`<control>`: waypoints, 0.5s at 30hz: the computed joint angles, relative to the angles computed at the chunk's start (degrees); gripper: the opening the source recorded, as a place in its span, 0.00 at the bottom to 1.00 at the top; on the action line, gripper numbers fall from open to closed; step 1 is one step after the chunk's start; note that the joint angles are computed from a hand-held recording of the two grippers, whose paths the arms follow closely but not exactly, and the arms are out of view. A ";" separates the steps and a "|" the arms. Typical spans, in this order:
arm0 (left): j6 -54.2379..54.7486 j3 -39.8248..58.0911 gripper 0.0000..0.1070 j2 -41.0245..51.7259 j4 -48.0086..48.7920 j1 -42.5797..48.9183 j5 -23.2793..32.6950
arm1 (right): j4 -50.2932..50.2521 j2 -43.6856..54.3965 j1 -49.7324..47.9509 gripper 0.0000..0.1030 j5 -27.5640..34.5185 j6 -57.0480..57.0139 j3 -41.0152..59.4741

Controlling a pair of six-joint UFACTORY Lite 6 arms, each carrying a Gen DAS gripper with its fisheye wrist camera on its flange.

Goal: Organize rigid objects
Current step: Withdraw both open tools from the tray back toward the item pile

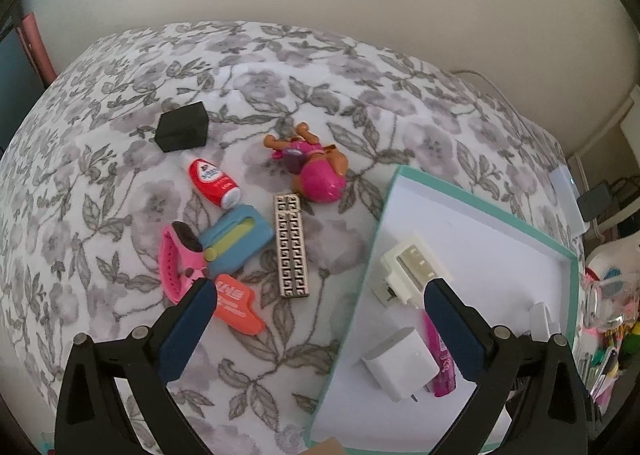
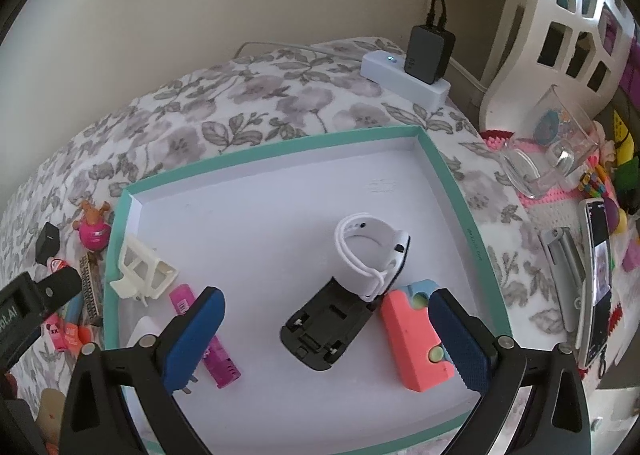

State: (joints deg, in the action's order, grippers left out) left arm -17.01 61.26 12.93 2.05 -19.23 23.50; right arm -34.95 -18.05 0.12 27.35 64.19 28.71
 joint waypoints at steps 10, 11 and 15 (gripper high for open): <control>6.02 2.66 0.96 -0.62 -3.45 10.39 1.26 | 2.00 1.58 7.87 1.00 -2.68 2.89 2.52; 7.03 2.95 0.96 -0.78 -4.34 11.67 1.17 | 1.45 2.27 9.03 1.00 -2.58 3.75 3.10; 10.15 4.23 0.96 -1.67 -6.85 17.43 0.31 | -0.35 5.10 12.84 1.00 -2.13 6.35 5.29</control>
State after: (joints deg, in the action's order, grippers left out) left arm -6.86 65.49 11.26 -4.80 -1.80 23.82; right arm -35.30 -12.94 12.96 25.21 70.54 33.99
